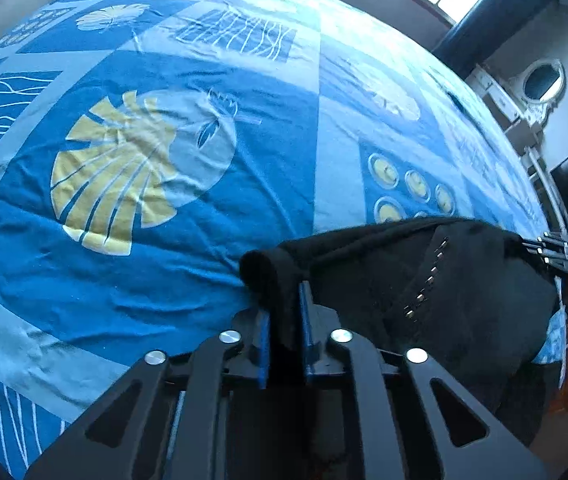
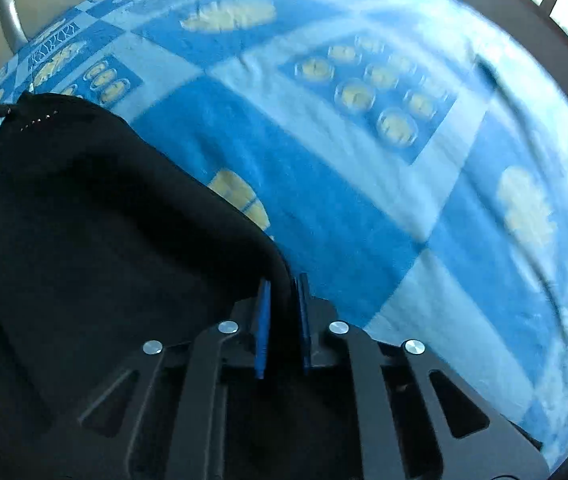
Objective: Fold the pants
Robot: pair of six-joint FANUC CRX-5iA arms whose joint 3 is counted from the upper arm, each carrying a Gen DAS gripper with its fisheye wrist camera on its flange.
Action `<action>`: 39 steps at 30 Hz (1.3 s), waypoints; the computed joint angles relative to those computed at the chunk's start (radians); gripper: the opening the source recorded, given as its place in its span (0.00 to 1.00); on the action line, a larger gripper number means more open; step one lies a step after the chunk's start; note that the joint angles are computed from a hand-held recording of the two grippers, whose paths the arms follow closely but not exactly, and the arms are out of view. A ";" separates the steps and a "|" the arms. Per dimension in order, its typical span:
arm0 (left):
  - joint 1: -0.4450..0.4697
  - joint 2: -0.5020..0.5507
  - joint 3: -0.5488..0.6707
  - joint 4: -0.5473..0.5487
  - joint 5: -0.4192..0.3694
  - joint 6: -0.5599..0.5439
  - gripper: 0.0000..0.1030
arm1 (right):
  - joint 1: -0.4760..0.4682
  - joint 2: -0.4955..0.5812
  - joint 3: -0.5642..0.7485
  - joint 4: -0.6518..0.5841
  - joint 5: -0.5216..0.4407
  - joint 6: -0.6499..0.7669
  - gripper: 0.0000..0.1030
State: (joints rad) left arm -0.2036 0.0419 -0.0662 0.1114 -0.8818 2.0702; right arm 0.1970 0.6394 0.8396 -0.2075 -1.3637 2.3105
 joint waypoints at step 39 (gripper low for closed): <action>-0.467 -0.330 -0.180 -0.373 0.021 0.972 0.11 | -0.570 -0.665 -0.868 -0.734 -0.081 -0.371 0.66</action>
